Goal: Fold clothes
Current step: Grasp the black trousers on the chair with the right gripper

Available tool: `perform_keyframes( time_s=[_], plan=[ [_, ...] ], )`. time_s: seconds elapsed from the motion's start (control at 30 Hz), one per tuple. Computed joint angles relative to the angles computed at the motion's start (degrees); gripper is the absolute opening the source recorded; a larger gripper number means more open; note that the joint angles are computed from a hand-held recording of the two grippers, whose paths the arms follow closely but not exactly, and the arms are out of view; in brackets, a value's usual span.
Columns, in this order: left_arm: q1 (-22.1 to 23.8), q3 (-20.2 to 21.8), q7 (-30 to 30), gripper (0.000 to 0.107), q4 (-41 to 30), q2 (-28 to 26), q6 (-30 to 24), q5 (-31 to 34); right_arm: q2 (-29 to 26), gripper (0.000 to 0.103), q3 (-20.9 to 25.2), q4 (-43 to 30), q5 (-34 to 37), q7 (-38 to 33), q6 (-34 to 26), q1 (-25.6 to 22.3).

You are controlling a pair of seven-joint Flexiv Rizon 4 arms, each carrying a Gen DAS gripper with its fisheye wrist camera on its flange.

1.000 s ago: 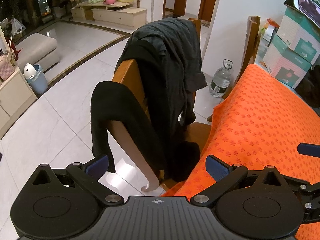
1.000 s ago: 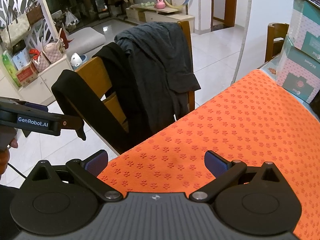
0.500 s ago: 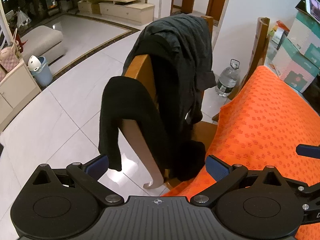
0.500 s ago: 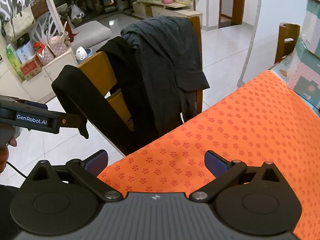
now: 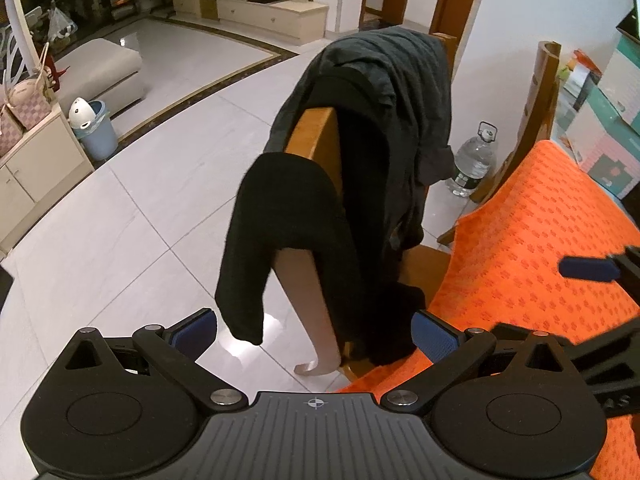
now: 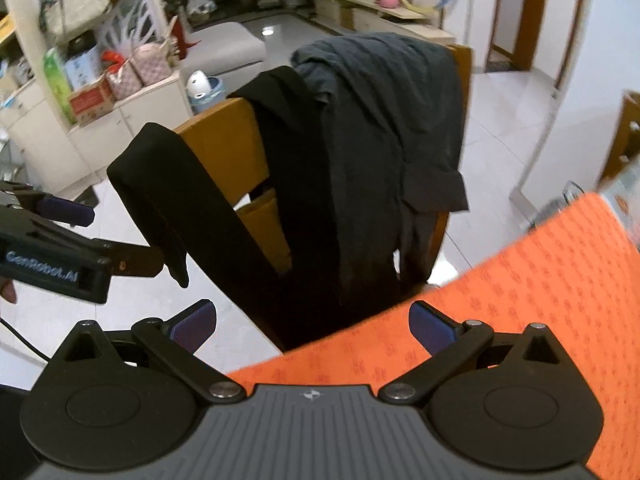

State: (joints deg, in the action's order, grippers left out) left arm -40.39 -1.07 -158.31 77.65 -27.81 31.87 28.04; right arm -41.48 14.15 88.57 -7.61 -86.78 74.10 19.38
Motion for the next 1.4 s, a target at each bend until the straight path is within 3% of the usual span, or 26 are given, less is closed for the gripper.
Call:
perform_keyframes(
  time_s=[0.53,0.77,0.97,1.07,1.2,1.4],
  plan=[
    [-0.11,-0.4,-6.75,0.103,3.26,3.95,-5.07,2.37,-17.38,0.103,6.56,-24.92,2.15,-23.27,-13.0,0.79],
    [0.9,-1.12,-7.86,0.103,4.15,4.67,-3.98,4.14,-22.72,0.103,4.78,-34.24,4.67,-31.27,-17.53,2.55],
    [2.73,-0.97,-4.1,0.103,1.76,2.22,-2.0,3.23,-28.23,0.102,2.07,-46.65,7.79,-31.87,-24.9,3.94],
    [3.32,-0.68,-3.09,0.103,1.22,1.32,-0.57,1.54,-31.42,0.093,1.2,-54.03,9.31,-31.05,-30.12,4.91],
    [3.05,-0.02,-1.78,0.103,0.08,0.38,-0.44,0.93,-34.85,0.074,-0.33,-61.84,11.56,-29.61,-35.26,6.4],
    [2.85,0.72,-1.23,0.102,-0.54,-0.41,-0.13,0.11,-35.34,0.05,-3.18,-62.83,12.86,-27.52,-35.55,7.93]
  ],
)
